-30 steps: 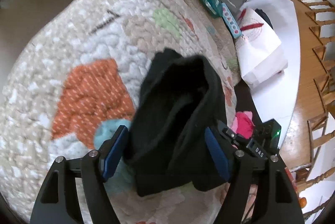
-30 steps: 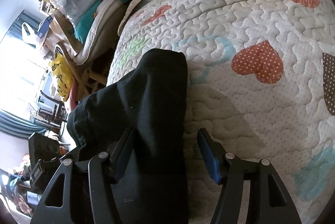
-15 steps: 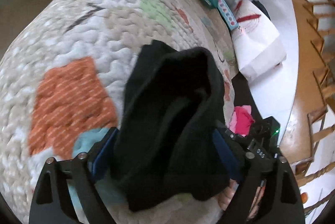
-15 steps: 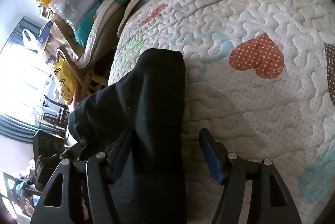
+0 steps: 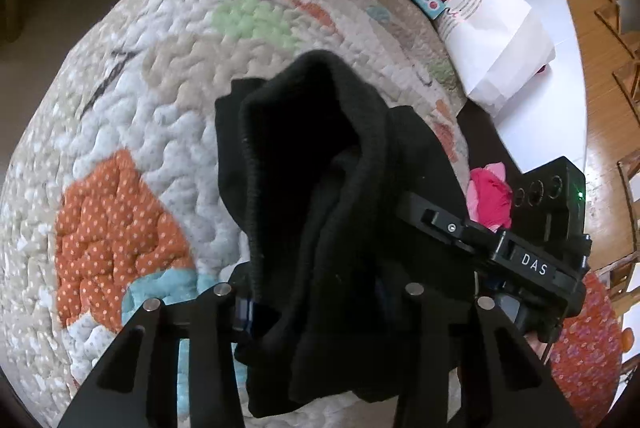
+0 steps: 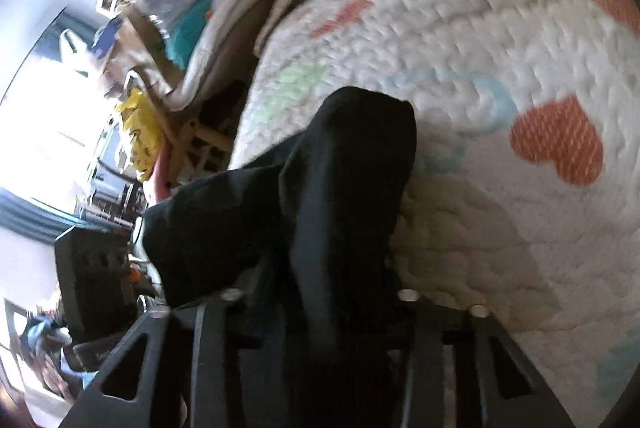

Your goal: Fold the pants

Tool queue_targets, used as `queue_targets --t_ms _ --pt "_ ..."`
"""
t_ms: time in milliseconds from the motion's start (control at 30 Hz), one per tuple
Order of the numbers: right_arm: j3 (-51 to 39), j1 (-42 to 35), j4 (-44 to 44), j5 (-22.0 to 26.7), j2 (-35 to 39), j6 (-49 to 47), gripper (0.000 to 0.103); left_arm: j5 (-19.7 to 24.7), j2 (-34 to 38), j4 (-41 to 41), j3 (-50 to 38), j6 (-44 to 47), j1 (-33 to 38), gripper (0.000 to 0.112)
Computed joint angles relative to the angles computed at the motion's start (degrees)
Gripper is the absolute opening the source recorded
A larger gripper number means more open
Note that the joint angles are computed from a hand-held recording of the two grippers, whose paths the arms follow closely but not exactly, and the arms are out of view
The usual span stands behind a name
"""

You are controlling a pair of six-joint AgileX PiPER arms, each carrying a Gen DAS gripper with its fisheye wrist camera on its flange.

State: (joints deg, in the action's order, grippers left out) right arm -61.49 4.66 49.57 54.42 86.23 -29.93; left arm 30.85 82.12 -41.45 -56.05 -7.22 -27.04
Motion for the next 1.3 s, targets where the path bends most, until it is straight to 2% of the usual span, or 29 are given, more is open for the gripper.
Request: queue_targets --t_ms 100,267,433,500,567,600,667,733,833,933,1000,1033,1100,1200,1267,1300 --pt "-3.4 -0.5 -1.1 1.2 -0.8 1.8 0.031 2.0 2.1 0.3 -5.0 -0.4 1.5 0.042" --pt "-14.6 0.7 -6.2 1.5 3.3 8.2 0.031 7.7 11.4 10.4 -21.4 -7.0 3.3 0.042" --pt "-28.0 1.7 -11.6 2.8 12.3 14.9 0.031 12.2 21.8 14.8 -34.9 -9.5 5.6 0.042" --pt "-33.2 2.5 -14.2 3.1 16.2 17.2 0.031 14.8 26.5 17.2 -40.2 -11.4 6.1 0.048" --pt "-38.0 3.3 -17.2 3.6 20.5 19.7 0.034 17.0 29.5 20.8 -42.5 -15.0 6.2 0.053" --pt "-40.0 3.8 -19.6 4.1 22.5 21.3 0.035 17.7 30.4 20.1 -42.5 -15.0 6.7 0.054" --pt "-41.4 4.6 -24.0 4.4 24.9 25.0 0.049 15.4 28.2 14.4 -38.1 -10.4 7.9 0.058" --pt "-36.9 3.6 -23.2 0.5 23.1 23.9 0.064 14.6 24.9 11.1 -33.8 -5.4 8.8 0.058" --pt "-33.2 1.6 -23.6 -1.8 20.3 21.7 0.067 14.7 19.5 13.0 -29.8 -3.2 9.6 0.059" --pt "-30.6 0.6 -27.1 -5.8 16.7 23.6 0.067 12.7 16.6 15.5 -30.1 -6.4 9.9 0.059" --pt "-29.7 0.8 -29.1 -8.9 14.6 26.0 0.067 10.4 16.6 11.0 -31.5 -4.3 10.5 0.059" --pt "-30.6 0.7 -27.2 -9.2 14.1 24.9 0.067 9.9 17.5 8.4 -32.9 -3.0 10.5 0.059" --pt "-33.6 0.1 -20.4 -6.9 14.9 21.3 0.066 10.0 21.0 5.0 -37.3 -2.1 9.4 0.059" --pt "-39.8 -0.2 -9.7 -0.7 19.2 16.3 0.065 11.1 27.2 12.2 -44.5 -9.6 6.4 0.059" --pt "-44.3 1.4 -10.5 1.5 22.9 17.6 0.065 10.7 30.2 14.6 -46.3 -13.6 6.2 0.059" --pt "-46.2 2.1 -13.0 1.9 24.6 19.5 0.065 9.4 30.8 12.8 -45.4 -13.2 6.8 0.059"
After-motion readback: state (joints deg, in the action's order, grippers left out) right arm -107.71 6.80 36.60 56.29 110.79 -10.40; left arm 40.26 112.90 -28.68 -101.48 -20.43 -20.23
